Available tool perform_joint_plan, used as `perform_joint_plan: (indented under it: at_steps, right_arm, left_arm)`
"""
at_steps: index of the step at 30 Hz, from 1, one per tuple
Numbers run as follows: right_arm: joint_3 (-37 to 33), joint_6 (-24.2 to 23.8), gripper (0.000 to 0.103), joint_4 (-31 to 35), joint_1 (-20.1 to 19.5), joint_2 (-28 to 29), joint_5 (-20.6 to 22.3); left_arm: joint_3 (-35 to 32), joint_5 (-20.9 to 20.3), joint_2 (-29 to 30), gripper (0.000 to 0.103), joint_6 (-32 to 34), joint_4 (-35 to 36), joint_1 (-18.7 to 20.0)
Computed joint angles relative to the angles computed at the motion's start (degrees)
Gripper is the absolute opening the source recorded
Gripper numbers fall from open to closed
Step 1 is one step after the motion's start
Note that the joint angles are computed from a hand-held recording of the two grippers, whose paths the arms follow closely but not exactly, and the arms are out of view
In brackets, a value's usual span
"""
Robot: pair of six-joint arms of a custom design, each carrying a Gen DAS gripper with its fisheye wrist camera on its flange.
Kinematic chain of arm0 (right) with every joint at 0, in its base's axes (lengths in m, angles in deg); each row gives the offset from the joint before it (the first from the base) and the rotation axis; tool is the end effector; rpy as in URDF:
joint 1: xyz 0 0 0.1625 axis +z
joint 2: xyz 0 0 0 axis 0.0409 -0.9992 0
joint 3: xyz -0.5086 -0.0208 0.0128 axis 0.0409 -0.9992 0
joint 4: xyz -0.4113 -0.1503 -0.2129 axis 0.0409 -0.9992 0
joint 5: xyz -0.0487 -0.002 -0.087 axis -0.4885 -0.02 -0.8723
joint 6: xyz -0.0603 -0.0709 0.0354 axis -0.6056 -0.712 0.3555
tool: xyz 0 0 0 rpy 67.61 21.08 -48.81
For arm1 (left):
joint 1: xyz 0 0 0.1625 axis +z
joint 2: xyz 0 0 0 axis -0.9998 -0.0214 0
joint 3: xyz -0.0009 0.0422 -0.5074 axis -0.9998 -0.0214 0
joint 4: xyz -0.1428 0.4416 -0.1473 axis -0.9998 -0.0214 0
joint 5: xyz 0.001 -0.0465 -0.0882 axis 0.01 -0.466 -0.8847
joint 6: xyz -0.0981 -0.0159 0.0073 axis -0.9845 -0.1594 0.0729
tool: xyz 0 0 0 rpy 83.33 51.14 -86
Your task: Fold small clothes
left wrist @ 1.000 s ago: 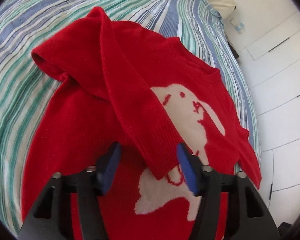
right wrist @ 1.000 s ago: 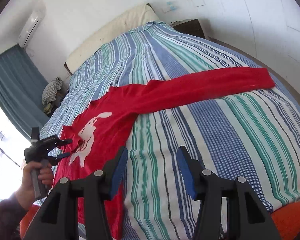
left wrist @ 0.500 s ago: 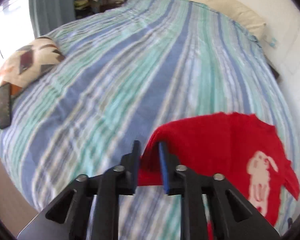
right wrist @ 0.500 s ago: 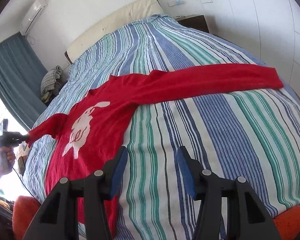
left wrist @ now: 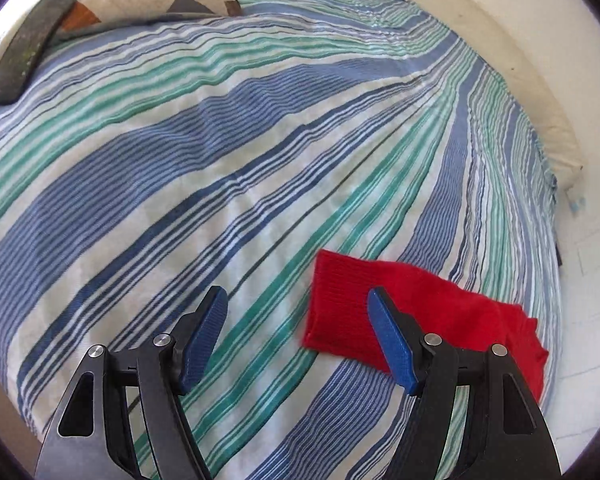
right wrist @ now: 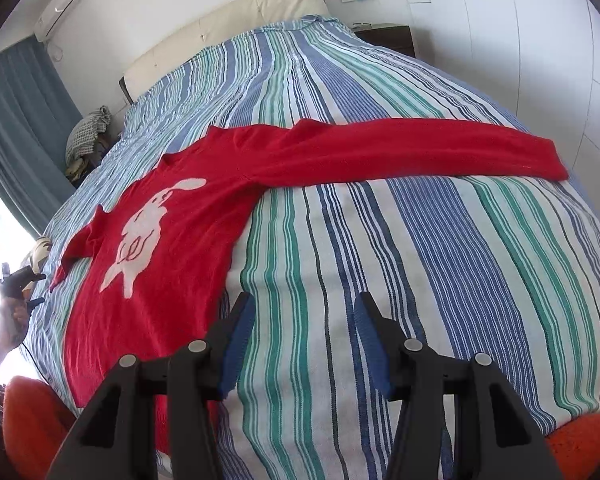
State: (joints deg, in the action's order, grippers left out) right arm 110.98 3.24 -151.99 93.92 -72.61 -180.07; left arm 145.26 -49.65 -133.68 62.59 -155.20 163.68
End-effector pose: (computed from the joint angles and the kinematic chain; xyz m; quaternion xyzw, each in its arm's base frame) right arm 0.1139 -0.4428 0.2621 -0.1312 -0.8378 0.4356 0.3019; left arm -0.0479 -0.8887 0.2767 -0.0697 0.9378 -0.2783 0.1955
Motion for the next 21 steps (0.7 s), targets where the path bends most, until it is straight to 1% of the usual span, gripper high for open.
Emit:
perform_joint_plan:
  at_steps: [2, 3, 4, 5, 6, 7, 8, 9, 11, 13, 14, 17, 18, 19, 21]
  right_arm:
    - [-0.36, -0.66, 0.052, 0.31, 0.35, 0.60, -1.11]
    - [-0.49, -0.85, 0.052, 0.52, 0.47, 0.82, -1.61]
    - [-0.59, -0.93, 0.052, 0.76, 0.52, 0.99, -1.95]
    - [-0.65, -0.91, 0.052, 0.96, 0.52, 1.09, -2.21]
    - [-0.69, -0.84, 0.052, 1.14, 0.47, 1.11, -2.37]
    - [-0.70, -0.72, 0.052, 1.26, 0.36, 1.09, -2.41]
    - [-0.71, -0.54, 0.052, 1.37, 0.29, 1.03, -2.44]
    - [-0.68, -0.40, 0.052, 1.36, 0.18, 0.94, -2.44]
    - [-0.51, -0.05, 0.052, 1.09, -0.03, 0.66, -2.31]
    - [-0.25, 0.19, 0.052, 0.56, -0.14, 0.41, -2.14]
    - [-0.15, 0.33, 0.052, 0.40, -0.19, 0.31, -2.04]
    - [-0.11, 0.58, 0.052, 0.46, -0.35, 0.23, -1.87]
    - [-0.18, 0.59, 0.052, 0.63, -0.38, 0.25, -1.88]
    - [-0.25, 0.56, 0.052, 0.71, -0.34, 0.33, -2.00]
    - [-0.33, 0.28, 0.052, 0.53, -0.25, 0.47, -2.24]
  left_arm:
    - [-2.24, -1.04, 1.64, 0.074, 0.11, 4.29, -0.13]
    - [-3.04, 0.36, 2.55, 0.074, 0.38, 5.24, -0.44]
    - [-2.95, 0.63, 2.95, 0.061, 1.97, 4.27, -0.66]
    - [-2.74, -1.19, 3.02, 0.045, 3.34, 3.09, -0.70]
    - [-2.93, -3.30, 3.04, 0.005, 3.80, 3.88, -0.83]
    - [-3.13, -3.01, 3.13, 0.006, 4.85, 5.05, -1.48]
    - [-2.91, -0.32, 3.28, 0.005, 8.25, 4.44, -2.34]
    - [-1.85, 4.77, 3.24, 0.005, 12.14, 2.08, -3.68]
    - [-1.05, 13.47, 3.34, 0.005, 15.72, -1.74, -5.25]
    - [-1.47, 19.39, 3.23, 0.005, 16.49, -4.49, -5.13]
    - [-2.45, 21.71, 3.51, 0.005, 16.45, -4.29, -4.67]
    - [-3.77, 24.43, 3.61, 0.005, 14.32, -0.03, -3.42]
    - [-3.58, 26.43, 4.02, 0.005, 15.01, 0.48, -3.45]
    - [-3.14, 27.65, 4.43, 0.005, 16.84, -0.22, -3.48]
    - [-2.29, 29.75, 5.11, 0.005, 17.68, -0.97, -3.61]
